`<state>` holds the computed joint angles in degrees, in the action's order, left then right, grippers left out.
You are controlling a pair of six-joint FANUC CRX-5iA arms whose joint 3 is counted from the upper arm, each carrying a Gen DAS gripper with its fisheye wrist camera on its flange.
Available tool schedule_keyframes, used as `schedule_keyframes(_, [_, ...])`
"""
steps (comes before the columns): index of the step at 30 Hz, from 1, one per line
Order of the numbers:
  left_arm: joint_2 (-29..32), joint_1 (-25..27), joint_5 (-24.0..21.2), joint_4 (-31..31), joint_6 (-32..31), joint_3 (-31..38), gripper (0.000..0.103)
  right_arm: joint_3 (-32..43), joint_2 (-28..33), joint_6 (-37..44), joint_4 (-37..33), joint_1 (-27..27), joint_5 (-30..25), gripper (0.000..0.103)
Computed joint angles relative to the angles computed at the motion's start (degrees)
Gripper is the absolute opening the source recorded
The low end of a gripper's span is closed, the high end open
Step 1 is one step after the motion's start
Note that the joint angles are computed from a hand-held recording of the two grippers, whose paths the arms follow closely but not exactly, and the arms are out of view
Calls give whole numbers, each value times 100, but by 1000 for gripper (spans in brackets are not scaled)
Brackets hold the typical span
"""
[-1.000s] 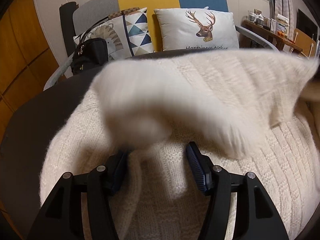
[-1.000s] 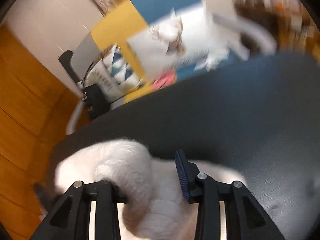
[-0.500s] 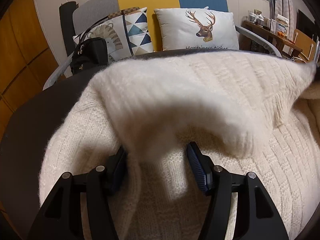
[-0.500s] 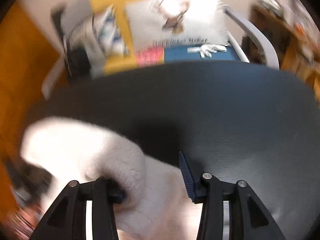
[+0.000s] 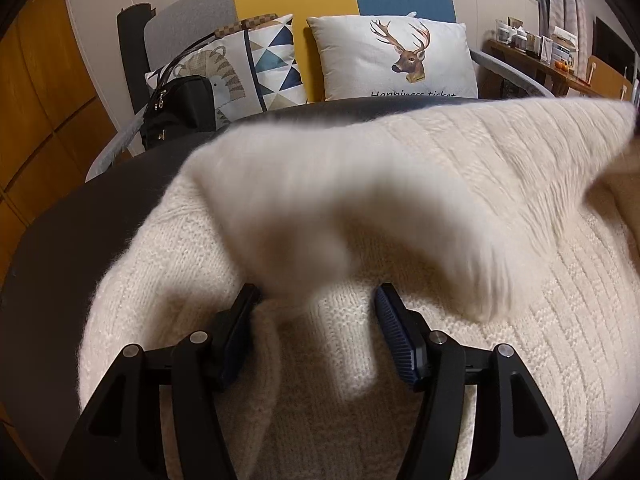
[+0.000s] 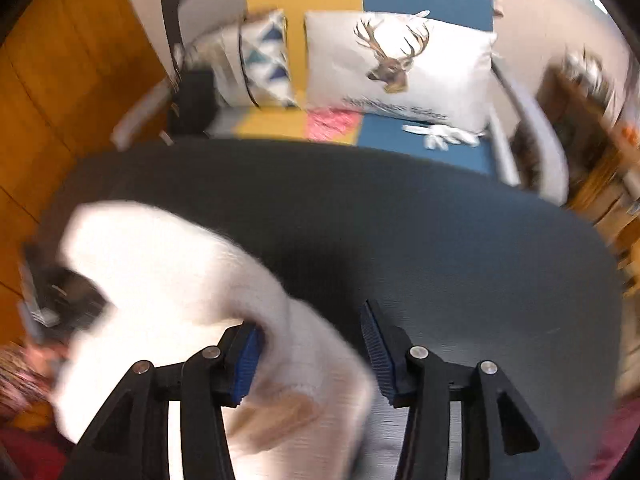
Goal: Fold clothes
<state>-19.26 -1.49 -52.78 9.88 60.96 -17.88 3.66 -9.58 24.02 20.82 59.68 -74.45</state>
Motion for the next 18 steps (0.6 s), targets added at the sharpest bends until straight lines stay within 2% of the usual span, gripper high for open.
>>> schedule_keyframes(1, [3, -4, 0, -13, 2, 6, 63, -283, -132, -548, 384, 130, 39, 48])
schedule_keyframes(2, [6, -6, -2, -24, 3, 13, 63, -419, -137, -1066, 816, 267, -221, 49])
schedule_keyframes(3, [12, -23, -2, -46, 25, 24, 63, -333, -9, -1503, 1136, 398, -769, 50])
schedule_keyframes(4, [13, -18, -2, -44, 18, 24, 63, -355, 56, -1742, 1441, 531, -1089, 51])
schedule_keyframes(5, [11, -1, -7, -36, -6, 24, 63, -429, 63, -1808, 1744, 705, -1167, 51])
schedule_keyframes(6, [7, -11, -2, -60, 4, 25, 63, -559, 17, -1823, 1998, 857, -1017, 49])
schedule_keyframes(8, [1, -35, 8, -115, 34, 30, 63, -854, -110, -1653, 2313, 1159, -354, 48])
schedule_keyframes(10, [11, -56, 4, -147, 68, 48, 64, -954, -155, -1306, 2016, 1169, 592, 44])
schedule_keyframes(11, [10, -50, 2, -139, 61, 48, 64, -876, -97, -1053, 1653, 1055, 1042, 44])
schedule_keyframes(12, [9, -43, 0, -129, 51, 45, 64, -664, 90, -754, 1234, 916, 1206, 42])
schedule_keyframes(14, [6, 10, -15, -35, -14, 28, 64, -137, 586, -172, 496, 684, 1134, 36])
schedule_keyframes(15, [6, 37, -23, 18, -47, 18, 64, 219, 932, 113, 218, 557, 840, 29])
schedule_keyframes(16, [1, 61, -26, 66, -77, 3, 64, 394, 1147, 177, 116, 476, 610, 25])
schedule_keyframes(18, [0, 63, -24, 76, -85, -2, 64, 445, 1325, 42, 32, 379, 443, 24])
